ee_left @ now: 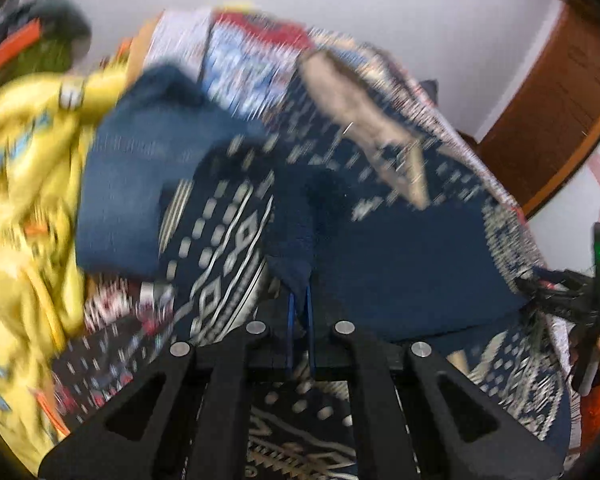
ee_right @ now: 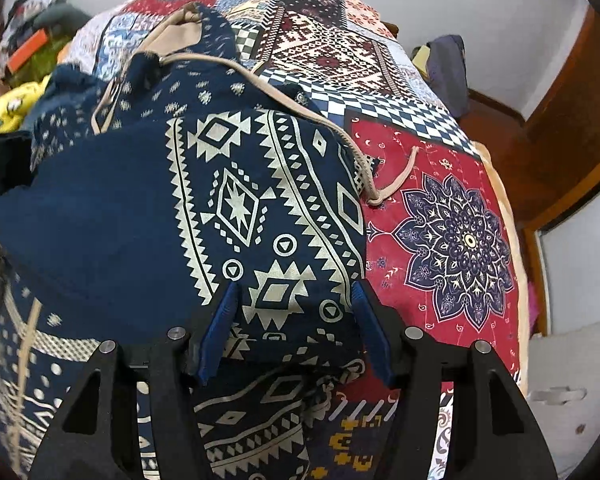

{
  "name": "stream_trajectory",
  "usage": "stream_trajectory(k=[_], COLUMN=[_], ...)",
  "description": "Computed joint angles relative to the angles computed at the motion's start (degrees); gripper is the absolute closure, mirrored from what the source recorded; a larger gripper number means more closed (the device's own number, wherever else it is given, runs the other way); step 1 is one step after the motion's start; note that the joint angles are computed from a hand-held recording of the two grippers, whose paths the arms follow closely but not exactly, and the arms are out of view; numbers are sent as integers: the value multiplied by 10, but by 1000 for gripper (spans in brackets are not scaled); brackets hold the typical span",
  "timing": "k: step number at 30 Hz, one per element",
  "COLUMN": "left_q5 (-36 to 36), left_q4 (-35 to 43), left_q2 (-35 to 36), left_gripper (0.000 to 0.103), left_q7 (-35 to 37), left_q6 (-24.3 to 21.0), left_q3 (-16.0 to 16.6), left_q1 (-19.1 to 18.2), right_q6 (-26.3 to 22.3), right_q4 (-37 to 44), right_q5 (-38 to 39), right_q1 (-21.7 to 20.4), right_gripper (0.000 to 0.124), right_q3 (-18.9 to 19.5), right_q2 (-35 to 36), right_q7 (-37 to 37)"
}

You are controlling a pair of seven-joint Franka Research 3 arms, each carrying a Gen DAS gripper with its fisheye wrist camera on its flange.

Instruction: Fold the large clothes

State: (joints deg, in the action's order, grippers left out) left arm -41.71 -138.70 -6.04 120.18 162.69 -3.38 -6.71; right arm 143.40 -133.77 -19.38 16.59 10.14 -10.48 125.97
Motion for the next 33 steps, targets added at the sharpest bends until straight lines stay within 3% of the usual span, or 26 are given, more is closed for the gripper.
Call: stream_trajectory(k=[2, 4, 8, 9, 11, 14, 19, 21, 23, 29, 33], left_q5=[11, 60, 246, 328, 407, 407, 443, 421, 357, 199, 227], left_q4=[-12, -29, -74, -82, -85, -83, -70, -45, -7, 127, 220], left_q2=[9, 14, 5, 0, -10, -31, -59, -53, -35, 50, 124], left_gripper=[88, 86, 72, 71, 68, 59, 37, 36, 35, 29, 29], left_q7=[-11, -57, -197, -257, -311, -291, -281, -252, -193, -88, -127], left_q6=[9, 24, 70, 71, 60, 41, 65, 61, 49, 13, -14], left_q3=[1, -5, -19, -28, -29, 0, 12, 27, 50, 33, 2], left_q1=[7, 20, 57, 78, 96, 78, 67, 41, 4, -14, 8], right_q6=[-6, -11, -15, -17, -22, -39, -29, -20, -3, 24, 18], right_q4=[0, 2, 4, 4, 9, 24, 49, 66, 85, 181, 251], right_q5=[-6, -7, -11, -11, -6, 14, 2, -6, -1, 18, 37], right_q1=[0, 1, 1, 1, 3, 8, 4, 2, 1, 9, 27], right_gripper=[67, 67, 66, 66, 66, 66, 66, 66, 66, 65, 63], right_q3=[2, 3, 3, 4, 1, -4, -1, 0, -3, -14, -29], right_q2=[-2, -3, -1, -1, 1, 2, -6, -3, 4, 77, 141], right_q7=[0, 0, 6, 6, -2, -26, -43, -47, -54, -72, -86])
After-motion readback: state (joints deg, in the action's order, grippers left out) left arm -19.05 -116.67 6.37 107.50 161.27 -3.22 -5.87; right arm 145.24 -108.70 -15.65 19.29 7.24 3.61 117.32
